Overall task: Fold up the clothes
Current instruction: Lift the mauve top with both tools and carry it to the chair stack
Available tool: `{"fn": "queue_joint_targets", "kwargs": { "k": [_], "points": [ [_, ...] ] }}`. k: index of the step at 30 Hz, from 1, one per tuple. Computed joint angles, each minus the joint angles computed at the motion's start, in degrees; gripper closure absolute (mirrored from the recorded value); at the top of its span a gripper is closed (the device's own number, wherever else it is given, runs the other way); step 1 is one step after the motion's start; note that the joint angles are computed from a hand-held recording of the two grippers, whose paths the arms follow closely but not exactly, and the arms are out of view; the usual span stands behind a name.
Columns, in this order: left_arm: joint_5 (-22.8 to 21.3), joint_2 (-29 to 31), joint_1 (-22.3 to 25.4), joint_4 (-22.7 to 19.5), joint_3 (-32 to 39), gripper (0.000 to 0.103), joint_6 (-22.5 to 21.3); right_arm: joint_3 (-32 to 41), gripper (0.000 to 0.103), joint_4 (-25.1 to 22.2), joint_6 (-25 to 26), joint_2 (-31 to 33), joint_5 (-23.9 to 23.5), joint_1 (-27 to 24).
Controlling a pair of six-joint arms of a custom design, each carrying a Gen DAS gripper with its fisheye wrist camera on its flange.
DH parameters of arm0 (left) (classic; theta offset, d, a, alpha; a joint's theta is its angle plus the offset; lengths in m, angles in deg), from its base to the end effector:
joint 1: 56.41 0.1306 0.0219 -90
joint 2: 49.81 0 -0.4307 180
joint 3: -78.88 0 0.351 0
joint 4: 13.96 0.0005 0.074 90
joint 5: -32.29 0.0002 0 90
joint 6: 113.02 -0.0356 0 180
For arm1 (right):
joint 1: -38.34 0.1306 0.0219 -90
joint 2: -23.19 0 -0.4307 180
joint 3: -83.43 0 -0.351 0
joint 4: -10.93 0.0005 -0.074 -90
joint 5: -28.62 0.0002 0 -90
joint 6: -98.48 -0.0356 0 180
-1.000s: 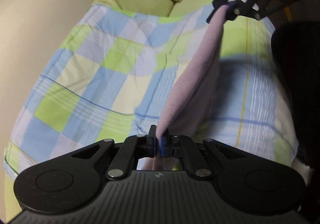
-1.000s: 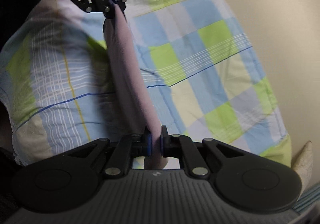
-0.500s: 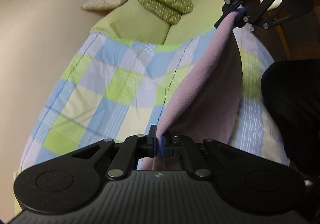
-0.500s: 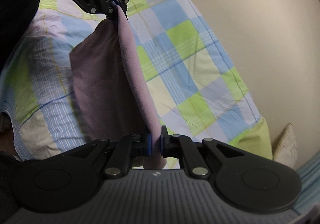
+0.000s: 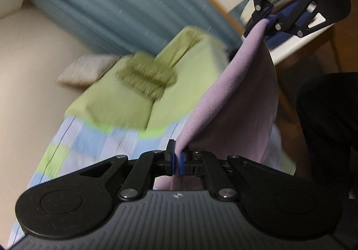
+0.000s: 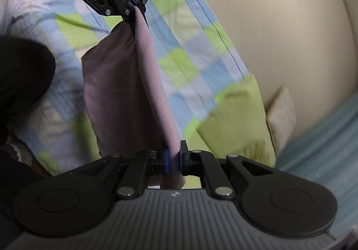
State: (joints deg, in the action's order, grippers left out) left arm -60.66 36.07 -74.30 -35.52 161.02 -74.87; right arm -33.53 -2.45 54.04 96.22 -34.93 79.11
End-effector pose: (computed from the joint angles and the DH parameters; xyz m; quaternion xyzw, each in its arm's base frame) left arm 0.4193 -0.1339 0.4903 0.4715 0.7008 0.1770 0.5052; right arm 0.2674 0.2090 0.4395 -0.4649 0.6793 -0.2134 0.5262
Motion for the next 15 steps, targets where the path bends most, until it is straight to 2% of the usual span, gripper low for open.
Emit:
{"fn": "queue_joint_targets", "kwargs": {
  "k": [4, 8, 12, 15],
  "points": [
    [4.95, 4.09, -1.81, -1.97, 4.39, 0.102, -1.33, -1.05, 0.098, -6.69, -5.96, -4.25, 3.95, -0.59],
    [9.20, 10.87, -4.78, -5.81, 12.17, 0.102, -3.54, -2.32, 0.098, -13.57, -11.40, -9.12, 4.69, -4.63],
    [11.53, 18.81, -7.56, -9.67, 22.17, 0.102, -5.21, -2.67, 0.098, -16.83, -14.20, -12.09, -0.39, -13.97],
    [13.24, 26.46, -9.58, -13.36, 33.95, 0.102, -6.28, -2.64, 0.098, -16.06, -12.46, -12.97, -5.14, -23.59]
  ]
}}
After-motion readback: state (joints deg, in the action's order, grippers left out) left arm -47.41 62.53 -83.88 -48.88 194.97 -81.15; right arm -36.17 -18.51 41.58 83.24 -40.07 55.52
